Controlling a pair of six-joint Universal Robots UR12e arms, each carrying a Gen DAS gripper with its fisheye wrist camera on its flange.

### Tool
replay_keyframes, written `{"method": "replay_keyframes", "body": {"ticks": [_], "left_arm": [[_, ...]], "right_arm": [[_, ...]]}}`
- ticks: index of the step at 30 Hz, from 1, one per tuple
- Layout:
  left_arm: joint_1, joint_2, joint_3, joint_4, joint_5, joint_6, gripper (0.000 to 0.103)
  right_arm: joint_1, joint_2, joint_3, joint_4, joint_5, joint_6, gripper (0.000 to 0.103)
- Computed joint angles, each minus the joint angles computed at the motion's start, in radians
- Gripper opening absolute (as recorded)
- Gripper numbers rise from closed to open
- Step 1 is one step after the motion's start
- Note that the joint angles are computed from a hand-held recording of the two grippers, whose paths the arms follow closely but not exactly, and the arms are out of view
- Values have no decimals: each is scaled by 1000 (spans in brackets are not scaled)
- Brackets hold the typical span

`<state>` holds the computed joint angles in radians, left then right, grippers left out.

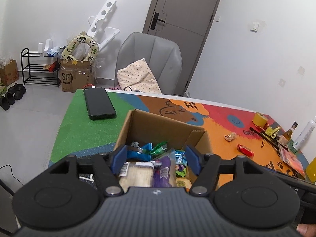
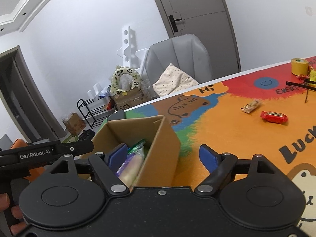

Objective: Organize snacks
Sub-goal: 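Move both open grippers back over the red candy bar and peanut snack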

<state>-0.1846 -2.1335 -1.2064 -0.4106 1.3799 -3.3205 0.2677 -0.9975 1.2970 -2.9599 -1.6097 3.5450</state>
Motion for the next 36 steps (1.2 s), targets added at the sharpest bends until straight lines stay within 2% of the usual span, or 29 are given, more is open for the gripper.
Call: {"method": "replay_keyframes", "body": {"ticks": [2, 4, 10, 18, 25, 36], "left_arm": [[-4, -1, 3, -5, 1, 3, 67], [-9, -3, 5, -7, 1, 8, 74], [-31, -20, 37, -32, 3, 52, 86], [-65, -48, 88, -87, -2, 74, 89], [-95, -71, 131, -113, -7, 97, 93], [-134, -119, 205, -146, -7, 117, 97]], "right_arm": [[-3, -3, 8, -1, -3, 7, 81], [-7, -8, 18, -3, -6, 16, 82], [-22, -28, 57, -19, -26, 30, 90], [-50, -59, 113, -42, -64, 46, 94], [-71, -83, 162, -68, -93, 60, 103], [-103, -98, 208, -113, -106, 70, 103]]}}
